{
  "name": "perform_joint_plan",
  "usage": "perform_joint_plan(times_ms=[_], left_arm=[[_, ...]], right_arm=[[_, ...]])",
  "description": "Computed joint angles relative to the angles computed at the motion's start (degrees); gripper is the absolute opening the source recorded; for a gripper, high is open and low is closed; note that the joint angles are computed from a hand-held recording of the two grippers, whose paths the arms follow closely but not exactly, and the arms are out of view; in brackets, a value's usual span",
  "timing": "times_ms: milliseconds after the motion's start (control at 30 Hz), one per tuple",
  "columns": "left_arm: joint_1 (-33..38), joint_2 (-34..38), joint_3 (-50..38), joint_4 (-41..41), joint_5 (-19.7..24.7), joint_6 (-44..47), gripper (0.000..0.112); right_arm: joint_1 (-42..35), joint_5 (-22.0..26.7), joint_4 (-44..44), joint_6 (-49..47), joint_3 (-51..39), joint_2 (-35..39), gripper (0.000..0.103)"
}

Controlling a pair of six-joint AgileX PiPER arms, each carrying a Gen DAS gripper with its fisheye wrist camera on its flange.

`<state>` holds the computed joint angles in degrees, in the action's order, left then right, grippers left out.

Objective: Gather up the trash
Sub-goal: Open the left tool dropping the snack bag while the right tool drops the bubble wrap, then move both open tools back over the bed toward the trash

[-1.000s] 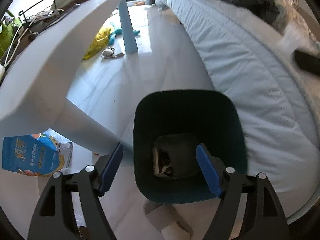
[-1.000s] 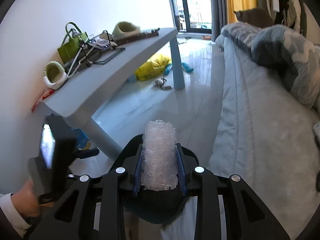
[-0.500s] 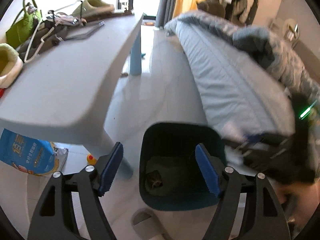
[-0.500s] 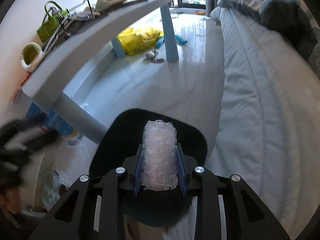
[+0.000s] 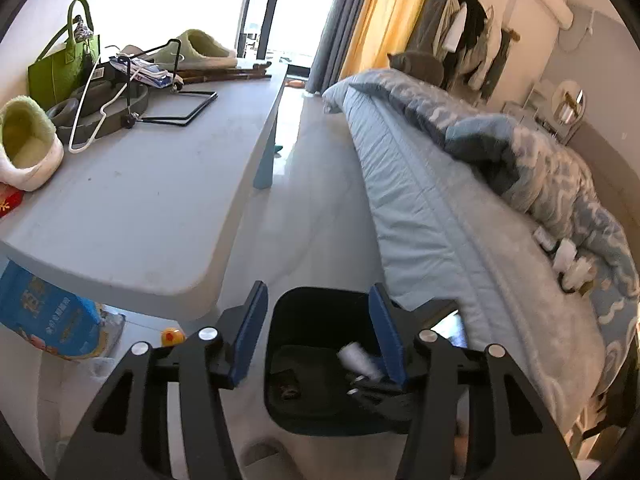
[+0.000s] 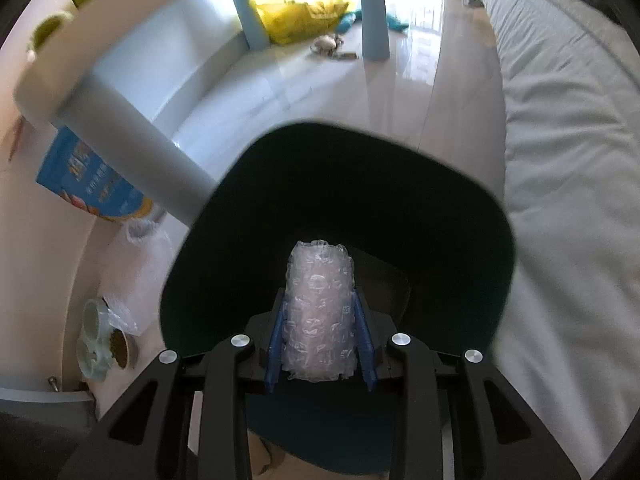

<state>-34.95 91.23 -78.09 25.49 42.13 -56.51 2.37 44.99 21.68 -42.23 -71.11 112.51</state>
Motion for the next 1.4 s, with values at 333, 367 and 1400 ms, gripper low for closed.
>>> perform_joint_plan(times_ms=[333, 367, 1400], left_arm=[[-0.88, -1.41, -1.16, 0.40, -1.00, -1.24, 0.054], [-1.18, -1.12, -1.73, 0.59, -0.70, -1.41, 0.054], [-15.52, 21.62, -39.84, 8.81, 11.36, 1.04, 0.064]], right_arm=[[-0.16, -1.60, 0.03, -1.57, 1.77, -1.39, 0.058], [-0.59, -1.15, -0.01, -1.67, 1.31, -1.62, 0.058], [-31.37, 20.58, 19.61, -23.80, -19.45, -10.43, 0.062]])
